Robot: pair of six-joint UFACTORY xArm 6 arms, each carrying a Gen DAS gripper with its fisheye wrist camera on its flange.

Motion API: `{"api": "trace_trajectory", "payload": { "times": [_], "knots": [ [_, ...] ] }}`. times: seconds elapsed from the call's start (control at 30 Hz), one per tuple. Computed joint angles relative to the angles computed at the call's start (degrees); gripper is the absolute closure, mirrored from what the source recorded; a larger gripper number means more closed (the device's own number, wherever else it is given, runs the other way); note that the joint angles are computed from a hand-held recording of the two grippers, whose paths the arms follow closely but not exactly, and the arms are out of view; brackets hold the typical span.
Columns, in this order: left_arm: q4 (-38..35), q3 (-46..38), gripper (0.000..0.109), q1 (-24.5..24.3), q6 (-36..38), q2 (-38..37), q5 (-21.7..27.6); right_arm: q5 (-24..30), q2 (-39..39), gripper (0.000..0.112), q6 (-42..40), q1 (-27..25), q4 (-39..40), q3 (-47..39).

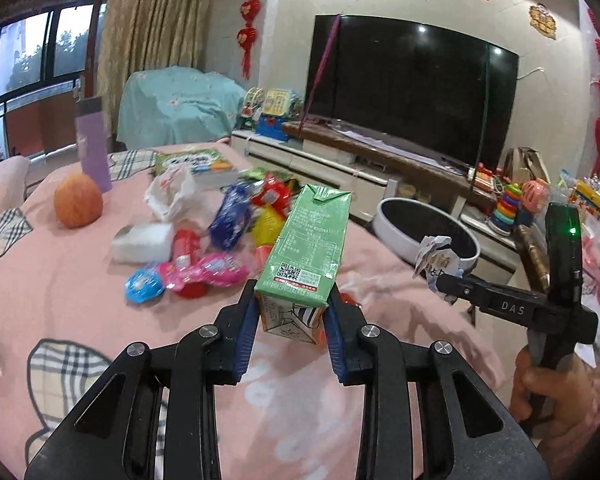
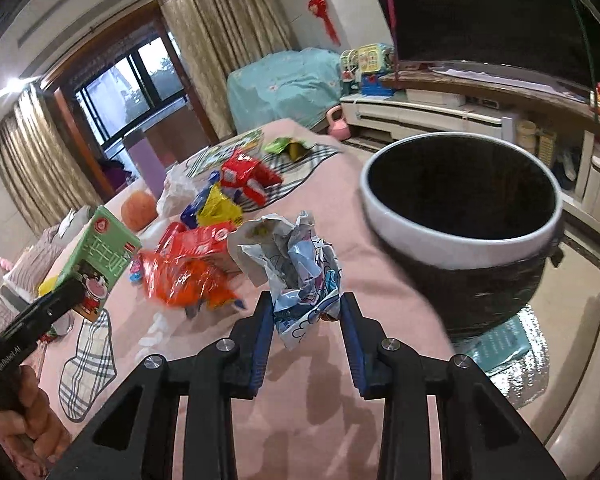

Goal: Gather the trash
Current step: 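Carry both items over the trash bin and open both grippers to drop them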

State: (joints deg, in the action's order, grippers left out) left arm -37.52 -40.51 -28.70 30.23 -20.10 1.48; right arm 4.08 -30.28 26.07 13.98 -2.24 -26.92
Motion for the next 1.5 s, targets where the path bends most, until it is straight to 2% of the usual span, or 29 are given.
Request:
{"api": "trace_trajectory", "payload": {
  "times": [0.2,0.43,0.9,1.3,1.5],
  "knots": [
    [6.15,-3.53,0.079,-3.38,-5.59,4.04,-0.13,0.32,-2.75,0.079,-2.54,-2.88,2.66,1.23],
    [15.18,-9.05,0.079,-5.87,-14.35,9.91,1.07,1.63,-3.90,0.079,-10.25,-6.46,10.36,1.17],
    [28.96,-21.43,0.079,-7.65,-27.54,20.50,8.14,4.64,-1.78,0.079,-21.45,-11.42,20.99,-2.50],
    [34.48,-34.38,0.079,-8.92,-32.33,29.10,16.38,8.78,2.78,0.078,-27.81,-15.10,25.68,-8.08],
    [33.62,-40.49,0.079,-9.45,-31.95,33.19,19.89,10.89,5.01,0.077,-30.25,-16.86,27.17,-10.48]
  ]
}}
